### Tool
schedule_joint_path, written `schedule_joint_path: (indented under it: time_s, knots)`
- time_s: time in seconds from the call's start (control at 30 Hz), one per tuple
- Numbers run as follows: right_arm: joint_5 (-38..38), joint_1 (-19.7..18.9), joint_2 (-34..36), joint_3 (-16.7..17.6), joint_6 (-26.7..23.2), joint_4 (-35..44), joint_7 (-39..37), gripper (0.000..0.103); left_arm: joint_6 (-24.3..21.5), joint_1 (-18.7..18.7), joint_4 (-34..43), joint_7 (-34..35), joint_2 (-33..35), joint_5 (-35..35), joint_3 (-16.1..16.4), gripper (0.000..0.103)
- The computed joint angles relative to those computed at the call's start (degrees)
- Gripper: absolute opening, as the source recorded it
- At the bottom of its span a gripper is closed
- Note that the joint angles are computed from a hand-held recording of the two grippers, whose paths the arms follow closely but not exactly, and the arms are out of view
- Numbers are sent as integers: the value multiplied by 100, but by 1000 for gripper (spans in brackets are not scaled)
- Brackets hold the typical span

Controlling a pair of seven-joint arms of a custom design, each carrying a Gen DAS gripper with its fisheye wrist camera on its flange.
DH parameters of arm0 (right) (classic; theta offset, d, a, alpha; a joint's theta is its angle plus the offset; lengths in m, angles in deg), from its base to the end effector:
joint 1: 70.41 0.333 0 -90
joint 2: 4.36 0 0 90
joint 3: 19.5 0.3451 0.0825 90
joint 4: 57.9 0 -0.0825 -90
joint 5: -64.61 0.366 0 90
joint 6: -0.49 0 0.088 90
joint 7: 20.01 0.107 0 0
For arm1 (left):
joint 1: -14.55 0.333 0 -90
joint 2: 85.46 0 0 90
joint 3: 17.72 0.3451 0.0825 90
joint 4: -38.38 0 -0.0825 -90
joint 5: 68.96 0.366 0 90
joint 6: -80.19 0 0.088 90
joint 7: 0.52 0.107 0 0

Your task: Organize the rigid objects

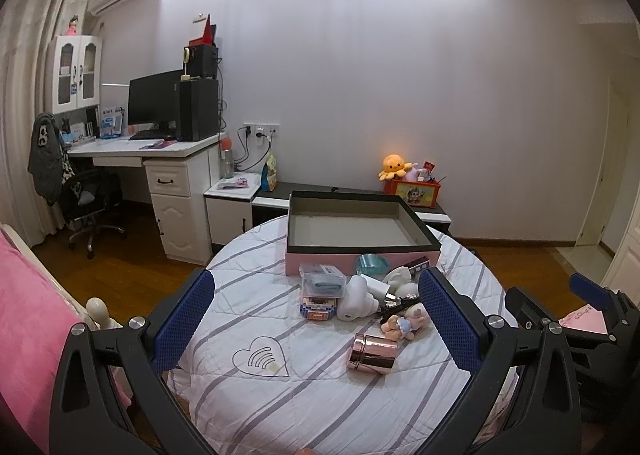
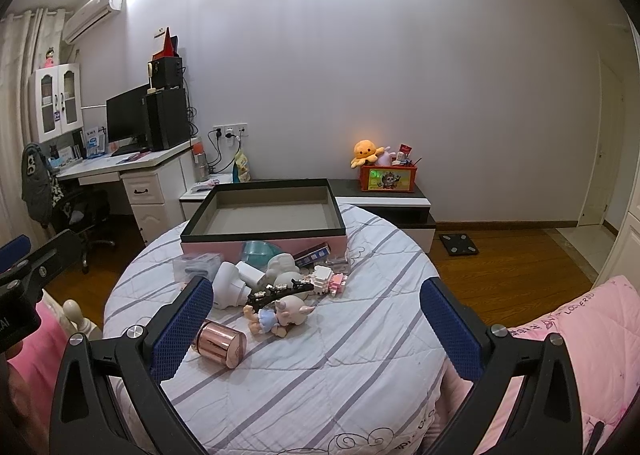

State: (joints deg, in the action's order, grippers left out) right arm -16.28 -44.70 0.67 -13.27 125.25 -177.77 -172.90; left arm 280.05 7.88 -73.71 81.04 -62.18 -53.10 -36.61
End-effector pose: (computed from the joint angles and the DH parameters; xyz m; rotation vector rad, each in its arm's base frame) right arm 0.5004 0.2665 0.4466 -1.0882 2.0228 -1.2446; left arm 0.5929 -0.2833 0.4612 -1.1579 1.9794 -1.3345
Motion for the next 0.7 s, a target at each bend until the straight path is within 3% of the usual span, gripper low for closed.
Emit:
schedule_joint_path:
  time_s: [0.7]
  knots:
    - [40,45,23,9,-87,41,-4,103,135,-132,-46,10,54,-107,118,103]
